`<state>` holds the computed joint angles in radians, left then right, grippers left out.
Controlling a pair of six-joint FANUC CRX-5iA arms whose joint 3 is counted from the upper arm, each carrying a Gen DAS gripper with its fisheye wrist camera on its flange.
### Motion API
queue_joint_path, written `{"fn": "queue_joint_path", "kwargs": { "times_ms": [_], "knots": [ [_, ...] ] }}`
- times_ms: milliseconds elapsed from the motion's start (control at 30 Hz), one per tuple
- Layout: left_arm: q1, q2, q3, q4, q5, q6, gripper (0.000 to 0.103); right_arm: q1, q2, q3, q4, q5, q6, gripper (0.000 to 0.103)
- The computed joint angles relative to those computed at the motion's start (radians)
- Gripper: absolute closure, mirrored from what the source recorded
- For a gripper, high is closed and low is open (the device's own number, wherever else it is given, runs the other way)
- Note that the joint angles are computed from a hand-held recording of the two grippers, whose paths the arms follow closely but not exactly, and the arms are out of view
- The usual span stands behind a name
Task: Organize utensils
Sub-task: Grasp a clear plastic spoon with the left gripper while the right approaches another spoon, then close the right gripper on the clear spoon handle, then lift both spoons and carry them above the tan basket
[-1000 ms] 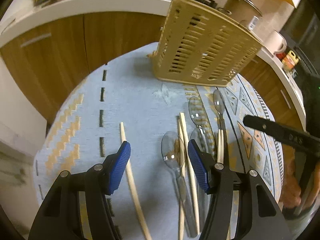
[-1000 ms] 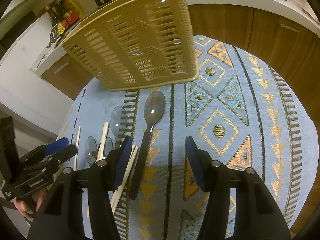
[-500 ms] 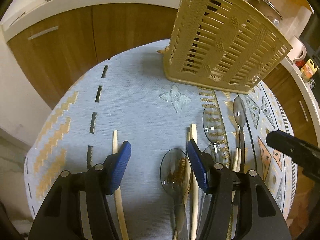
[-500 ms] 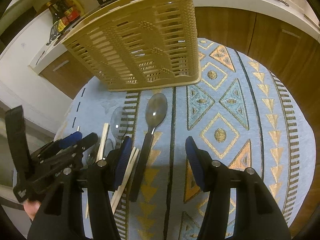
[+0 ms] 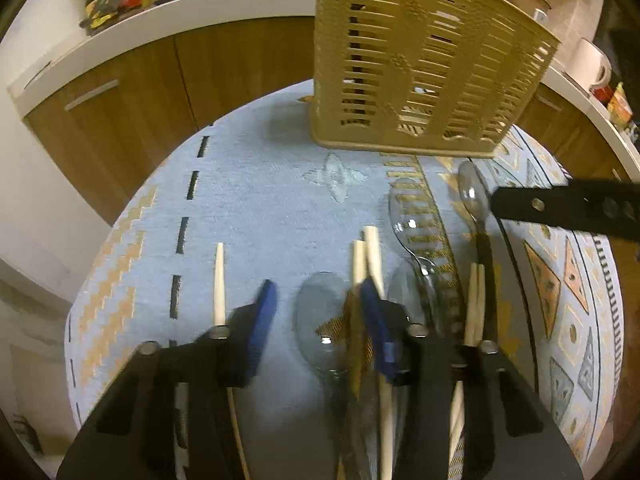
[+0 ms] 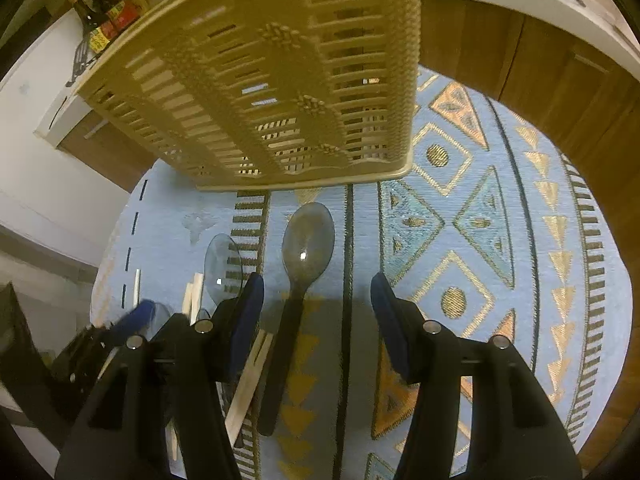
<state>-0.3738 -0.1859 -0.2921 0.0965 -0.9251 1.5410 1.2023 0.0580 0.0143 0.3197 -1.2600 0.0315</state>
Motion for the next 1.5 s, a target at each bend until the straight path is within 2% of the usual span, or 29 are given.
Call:
{"fn": "queue_joint_path", "kwargs": {
  "times_ms": [167, 267, 367, 500, 567, 667, 867, 1000, 1200, 1500],
  "knots": [
    [0.055, -0.011, -0.037, 0.104, -0.003, -0.102, 0.073, -0.030, 0.028, 0.035, -0.029, 0.001, 0.018, 0.053],
    [0.114, -0.021, -0.076, 0.214, -0.008, -0.184, 0.073, -0.048, 0.066, 0.071, -0.049, -0.020, 0.037, 0.060],
    [0.164, -0.034, -0.099, 0.273, -0.020, -0.233, 0.073, -0.053, 0.110, 0.109, -0.041, -0.053, 0.048, 0.064],
    [0.174, -0.038, -0.106, 0.287, -0.011, -0.237, 0.073, -0.044, 0.206, 0.207, -0.003, -0.162, 0.105, 0.066],
    [0.182, -0.038, -0.107, 0.302, -0.013, -0.251, 0.073, -0.030, 0.245, 0.244, 0.021, -0.215, 0.146, 0.070],
    [0.184, -0.042, -0.114, 0.305, -0.012, -0.255, 0.073, -0.015, 0.252, 0.246, 0.036, -0.217, 0.182, 0.073],
    [0.208, -0.049, -0.134, 0.352, -0.030, -0.307, 0.073, 0.027, 0.215, 0.192, 0.052, -0.220, 0.258, 0.073],
    [0.225, -0.059, -0.153, 0.402, -0.033, -0.362, 0.073, 0.059, 0.139, 0.103, 0.049, -0.174, 0.234, 0.074],
    [0.238, -0.121, -0.201, 0.468, -0.015, -0.440, 0.073, 0.170, -0.017, -0.101, 0.154, -0.094, 0.097, 0.074],
    [0.249, -0.256, -0.318, 0.642, 0.049, -0.593, 0.073, 0.336, -0.163, -0.268, 0.391, -0.069, -0.134, 0.074]
  ]
}}
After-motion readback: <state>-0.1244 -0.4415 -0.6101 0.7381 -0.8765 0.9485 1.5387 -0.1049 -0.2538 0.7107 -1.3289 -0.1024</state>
